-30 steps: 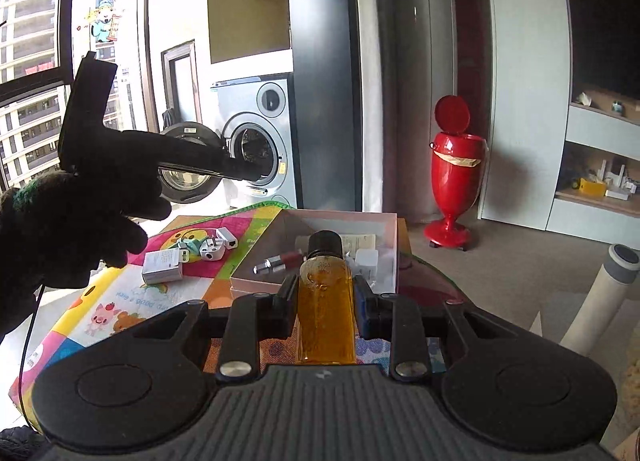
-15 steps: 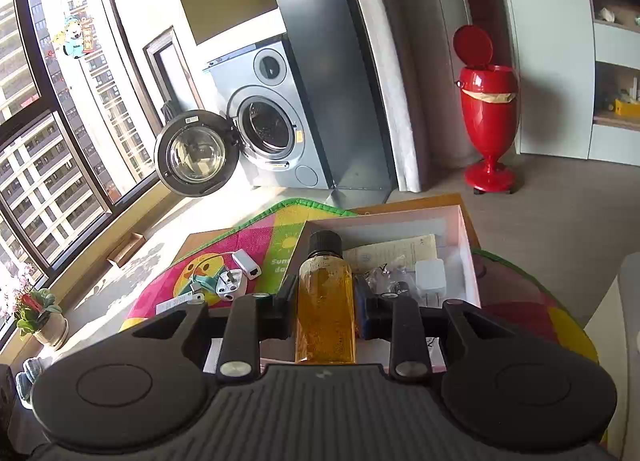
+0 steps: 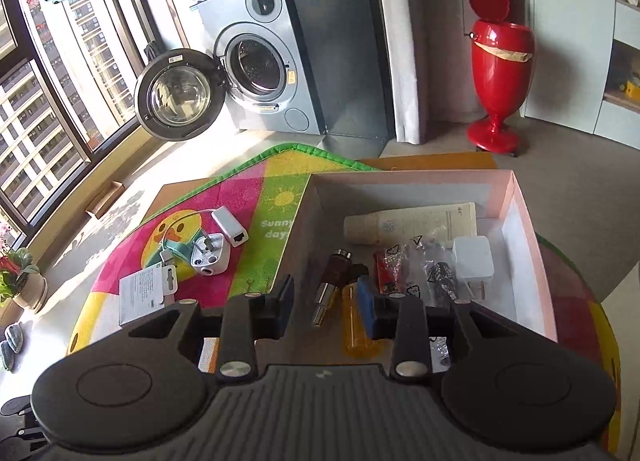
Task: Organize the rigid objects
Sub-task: 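Grasp the teal crank toy with the left tool while the right tool moves over the white plug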
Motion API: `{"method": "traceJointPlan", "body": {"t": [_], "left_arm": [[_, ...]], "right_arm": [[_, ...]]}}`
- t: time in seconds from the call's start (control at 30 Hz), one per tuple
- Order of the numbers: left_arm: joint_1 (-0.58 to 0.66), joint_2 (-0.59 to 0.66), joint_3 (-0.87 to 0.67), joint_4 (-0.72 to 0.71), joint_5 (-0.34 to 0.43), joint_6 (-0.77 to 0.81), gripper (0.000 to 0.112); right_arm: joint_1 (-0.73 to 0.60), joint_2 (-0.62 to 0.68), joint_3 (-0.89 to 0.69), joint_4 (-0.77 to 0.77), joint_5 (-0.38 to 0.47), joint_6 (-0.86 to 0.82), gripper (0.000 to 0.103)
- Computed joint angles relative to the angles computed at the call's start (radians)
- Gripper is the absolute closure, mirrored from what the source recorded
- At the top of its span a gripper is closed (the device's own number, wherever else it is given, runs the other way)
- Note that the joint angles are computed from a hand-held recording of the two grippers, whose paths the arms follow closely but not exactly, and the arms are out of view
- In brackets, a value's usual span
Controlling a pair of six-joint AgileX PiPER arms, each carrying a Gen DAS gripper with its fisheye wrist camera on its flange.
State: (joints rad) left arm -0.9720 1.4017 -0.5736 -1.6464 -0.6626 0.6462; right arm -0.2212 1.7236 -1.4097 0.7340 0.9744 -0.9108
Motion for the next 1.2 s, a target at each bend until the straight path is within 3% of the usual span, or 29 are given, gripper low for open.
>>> {"method": "traceJointPlan", "body": {"t": [0.13, 0.2, 0.27, 0.4, 0.5, 0.57, 0.63, 0.73, 0.8, 0.9, 1.1, 1.2], "left_arm": [[0.021, -0.015, 0.054, 0.101, -0.025, -0.138, 0.088], [0.037, -0.013, 0.079, 0.159, -0.041, -0.214, 0.088], [0.058, -0.008, 0.103, 0.212, -0.047, -0.288, 0.088], [0.121, -0.018, 0.119, 0.210, 0.008, -0.312, 0.088], [0.177, -0.057, 0.122, 0.153, 0.077, -0.232, 0.088], [0.251, -0.085, 0.132, 0.160, 0.153, -0.224, 0.088], [0.322, -0.102, 0.145, 0.195, 0.198, -0.252, 0.088], [0.429, -0.119, 0.168, 0.332, 0.254, -0.376, 0.088], [0.485, -0.108, 0.161, 0.407, 0.280, -0.451, 0.088], [0.511, -0.084, 0.141, 0.430, 0.293, -0.484, 0.087], [0.491, -0.036, 0.087, 0.389, 0.302, -0.445, 0.086], [0.490, -0.008, 0.053, 0.436, 0.351, -0.439, 0.086]], "right_arm": [[0.121, 0.014, -0.042, -0.059, 0.000, 0.067, 0.061], [0.229, 0.040, -0.091, -0.130, -0.035, 0.144, 0.042], [0.322, 0.098, -0.164, -0.192, -0.053, 0.220, 0.036], [0.516, 0.282, -0.390, -0.387, -0.069, 0.484, 0.036], [0.624, 0.427, -0.547, -0.588, -0.097, 0.666, 0.036], [0.656, 0.523, -0.673, -0.665, -0.043, 0.741, 0.036], [0.645, 0.571, -0.741, -0.606, 0.016, 0.751, 0.041], [0.608, 0.501, -0.615, -0.450, 0.013, 0.667, 0.052], [0.595, 0.425, -0.484, -0.380, 0.006, 0.545, 0.067], [0.583, 0.266, -0.224, -0.324, -0.067, 0.373, 0.075], [0.481, -0.039, 0.222, -0.200, -0.142, 0.003, 0.077], [0.384, -0.164, 0.387, -0.119, -0.132, -0.198, 0.077]]}}
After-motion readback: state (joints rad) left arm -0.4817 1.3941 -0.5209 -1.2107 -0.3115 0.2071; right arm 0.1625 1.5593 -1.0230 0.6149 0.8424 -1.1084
